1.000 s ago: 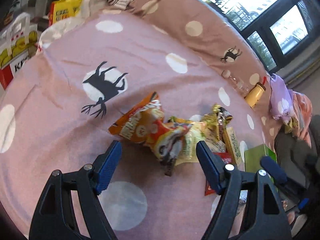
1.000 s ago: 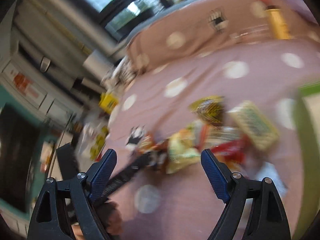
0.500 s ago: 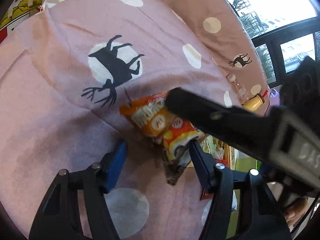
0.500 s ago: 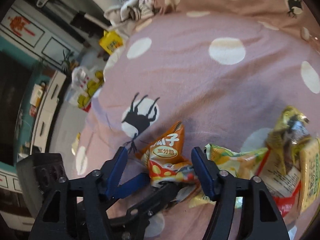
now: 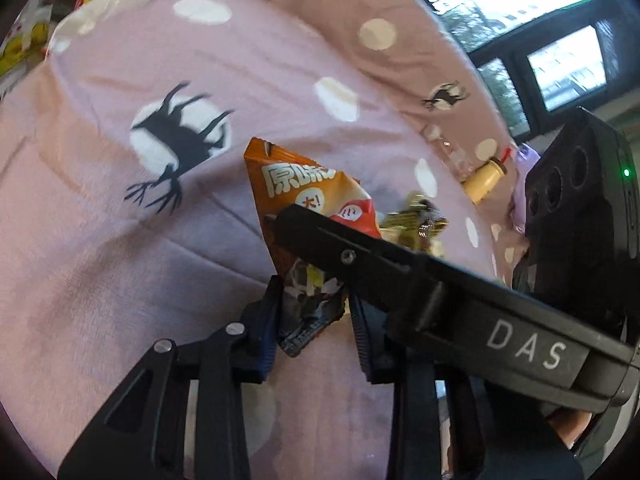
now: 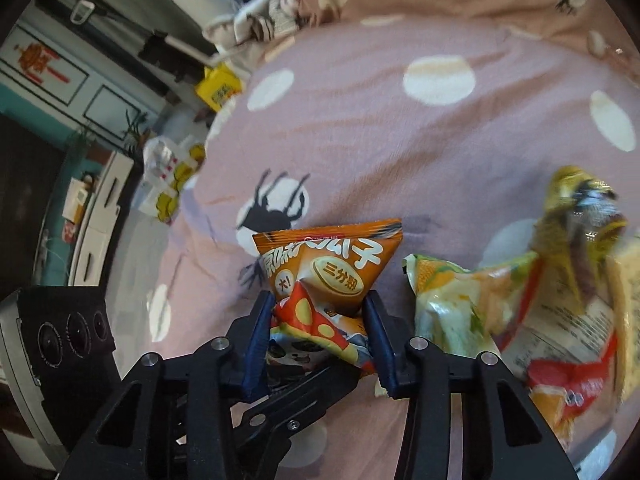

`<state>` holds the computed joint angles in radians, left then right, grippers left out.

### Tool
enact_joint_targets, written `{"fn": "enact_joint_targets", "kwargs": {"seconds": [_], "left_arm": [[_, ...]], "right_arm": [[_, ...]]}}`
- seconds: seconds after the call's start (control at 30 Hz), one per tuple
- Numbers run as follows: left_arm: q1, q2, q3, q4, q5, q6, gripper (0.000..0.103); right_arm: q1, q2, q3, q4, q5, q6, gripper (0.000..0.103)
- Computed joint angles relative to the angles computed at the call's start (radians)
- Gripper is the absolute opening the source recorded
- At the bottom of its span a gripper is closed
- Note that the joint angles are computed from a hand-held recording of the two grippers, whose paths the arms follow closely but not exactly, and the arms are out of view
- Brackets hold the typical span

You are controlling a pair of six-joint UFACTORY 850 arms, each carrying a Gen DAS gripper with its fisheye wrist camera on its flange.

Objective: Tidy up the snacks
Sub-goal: 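Carry the orange bag into the green box and release it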

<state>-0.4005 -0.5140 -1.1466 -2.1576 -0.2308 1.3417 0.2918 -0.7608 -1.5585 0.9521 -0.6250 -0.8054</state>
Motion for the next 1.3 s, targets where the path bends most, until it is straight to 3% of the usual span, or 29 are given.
{"fn": "enact_joint_targets", "kwargs": {"seconds": [0.27,0.4,0.53,0.8,0.97,1.13,1.3], "left_arm": [[-0.073,0.068,0.031,-0.332,0.018,0.453,0.031],[-0.101,0.08,0.034,-0.384,-0.014,0.56,0.03],[-0.138,0.073,0.009,-0.357,0.012,0.608,0.03],[-0.173,0.07,-0.003,-0.491,-0.031,0.783,0.028],[-0.2,0.04,-0.059,-0.393,-0.026,0.722,0.028],[-0.246,0.004,-0.144,-0.336,0.009,0.734,0.027],[-0.287,-0.057,-0.26,-0.084,0.063,0.557,0.027]], "right_arm": [[-0.027,0.221,0.27,0.328,0.165,-0.281,0.048],[-0.035,0.308,0.364,0.48,0.24,-0.404,0.048],[-0.073,0.381,0.479,0.78,0.244,-0.639,0.048],[-0.111,0.451,0.559,0.996,0.231,-0.838,0.048],[-0.155,0.494,0.607,1.082,0.229,-0.898,0.048],[-0.235,0.542,0.668,1.199,0.161,-0.967,0.048],[-0.309,0.57,0.709,1.274,0.115,-0.984,0.048]]}}
